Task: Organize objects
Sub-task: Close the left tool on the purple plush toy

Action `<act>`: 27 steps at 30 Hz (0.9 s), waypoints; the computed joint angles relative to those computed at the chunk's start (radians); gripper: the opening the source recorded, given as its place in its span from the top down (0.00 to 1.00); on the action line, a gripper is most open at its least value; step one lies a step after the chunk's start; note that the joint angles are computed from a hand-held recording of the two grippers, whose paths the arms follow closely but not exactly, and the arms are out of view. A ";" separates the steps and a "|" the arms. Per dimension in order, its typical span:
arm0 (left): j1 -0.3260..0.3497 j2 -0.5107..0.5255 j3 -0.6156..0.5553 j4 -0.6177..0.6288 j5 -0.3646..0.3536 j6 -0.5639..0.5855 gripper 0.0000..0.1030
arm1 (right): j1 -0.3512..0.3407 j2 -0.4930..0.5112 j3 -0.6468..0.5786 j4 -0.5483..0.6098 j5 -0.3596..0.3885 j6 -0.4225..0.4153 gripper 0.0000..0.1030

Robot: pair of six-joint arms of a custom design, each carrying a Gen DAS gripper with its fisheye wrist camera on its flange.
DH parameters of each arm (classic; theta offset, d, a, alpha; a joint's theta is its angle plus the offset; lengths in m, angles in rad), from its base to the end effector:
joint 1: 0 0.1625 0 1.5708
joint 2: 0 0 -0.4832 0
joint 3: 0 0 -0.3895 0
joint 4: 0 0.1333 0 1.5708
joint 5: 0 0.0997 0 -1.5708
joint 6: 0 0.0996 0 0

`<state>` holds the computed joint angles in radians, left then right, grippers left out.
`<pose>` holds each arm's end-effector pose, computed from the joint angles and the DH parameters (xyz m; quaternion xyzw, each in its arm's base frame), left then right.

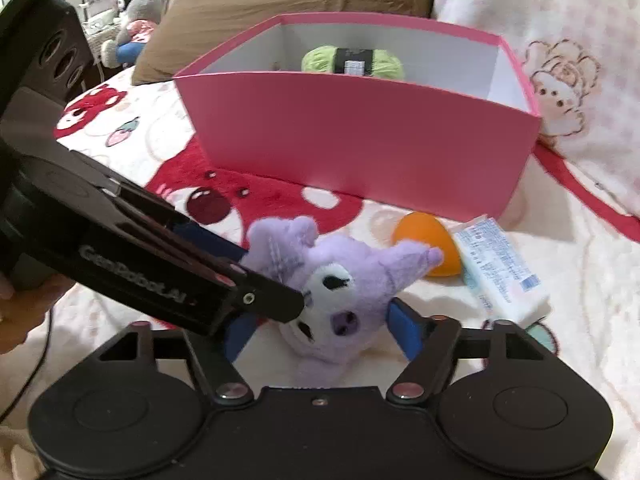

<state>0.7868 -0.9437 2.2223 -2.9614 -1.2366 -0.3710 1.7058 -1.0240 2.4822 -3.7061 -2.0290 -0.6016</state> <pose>-0.2393 -0.4750 0.0984 0.1928 0.9655 -0.1369 0.1090 0.1461 -0.4128 0.1811 0.2604 -0.8841 0.2652 0.2832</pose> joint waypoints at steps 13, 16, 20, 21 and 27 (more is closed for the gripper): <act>0.026 0.007 -0.004 -0.031 0.035 -0.009 0.70 | 0.038 0.079 -0.034 -0.105 -0.089 0.002 0.44; 0.035 0.012 -0.006 -0.043 0.018 -0.023 0.70 | 0.078 0.110 -0.062 -0.101 -0.175 -0.056 0.44; 0.028 0.038 -0.001 -0.081 0.063 -0.022 0.61 | 0.063 0.110 -0.065 -0.097 -0.185 -0.036 0.40; 0.025 0.051 0.000 -0.092 0.079 -0.006 0.61 | 0.062 0.113 -0.066 -0.102 -0.192 -0.032 0.39; 0.012 0.071 0.007 -0.137 0.082 0.008 0.70 | 0.073 0.171 -0.074 -0.177 -0.229 -0.062 0.44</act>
<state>0.7984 -0.8725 2.2291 -3.0980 -1.1544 -0.3630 1.7787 -0.8530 2.4077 -3.8836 -2.2578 -0.6638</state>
